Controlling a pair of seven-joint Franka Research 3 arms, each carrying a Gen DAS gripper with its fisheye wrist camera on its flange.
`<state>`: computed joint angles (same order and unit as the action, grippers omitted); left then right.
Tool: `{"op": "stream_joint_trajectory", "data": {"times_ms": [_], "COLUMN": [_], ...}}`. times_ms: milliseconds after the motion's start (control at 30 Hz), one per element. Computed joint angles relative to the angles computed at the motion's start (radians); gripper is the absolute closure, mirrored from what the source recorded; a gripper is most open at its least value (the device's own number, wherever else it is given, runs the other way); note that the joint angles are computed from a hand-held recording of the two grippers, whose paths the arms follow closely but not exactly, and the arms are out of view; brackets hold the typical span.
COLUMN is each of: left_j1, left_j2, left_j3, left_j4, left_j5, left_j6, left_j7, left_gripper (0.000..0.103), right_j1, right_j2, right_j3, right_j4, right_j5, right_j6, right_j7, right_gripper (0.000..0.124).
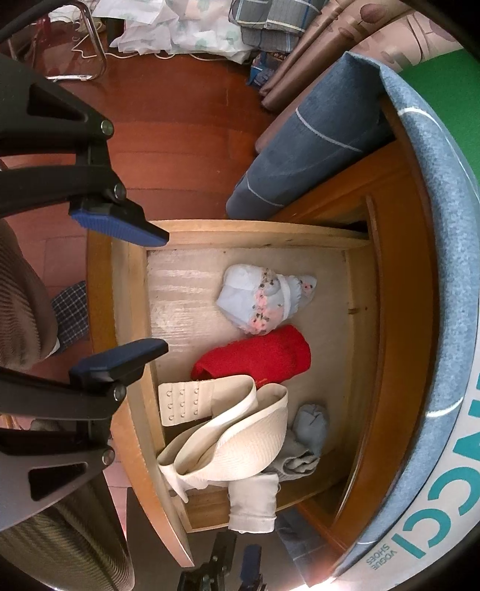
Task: Take underwear out of drawer
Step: 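Move the open right tool back into the drawer, then grasp the white rolled garment with the right tool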
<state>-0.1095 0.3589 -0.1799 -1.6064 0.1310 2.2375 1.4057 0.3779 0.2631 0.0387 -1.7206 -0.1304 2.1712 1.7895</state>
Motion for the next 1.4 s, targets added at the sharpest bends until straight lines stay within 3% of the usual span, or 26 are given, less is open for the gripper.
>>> {"op": "stream_joint_trajectory", "data": {"times_ms": [500,833,1067,1400], "left_j1": [0.008,0.011,0.015,0.020], "left_j2": [0.016,0.030,0.030,0.040], "left_j3": [-0.005,-0.006,-0.007,-0.009], "left_j4": [0.024,0.049,0.050,0.061], "left_j5": [-0.034,-0.046,-0.055,-0.072], "left_j6": [-0.024,-0.046,-0.046,-0.053], "left_j7": [0.007,0.007,0.011,0.015], "left_gripper": [0.050,0.050,0.050,0.050], "right_j1": [0.053,0.074,0.090,0.056], "right_j2": [0.116,0.213,0.281,0.312], "right_j3": [-0.029,-0.058,-0.075,-0.057], "right_j4": [0.058,0.159,0.229,0.294], "right_j5": [-0.181,-0.211,-0.236,-0.072], "right_j6": [0.062,-0.025,-0.080,-0.194], "right_j7": [-0.191,-0.213,-0.224,-0.149], "right_gripper": [0.064,0.062,0.067,0.080]}}
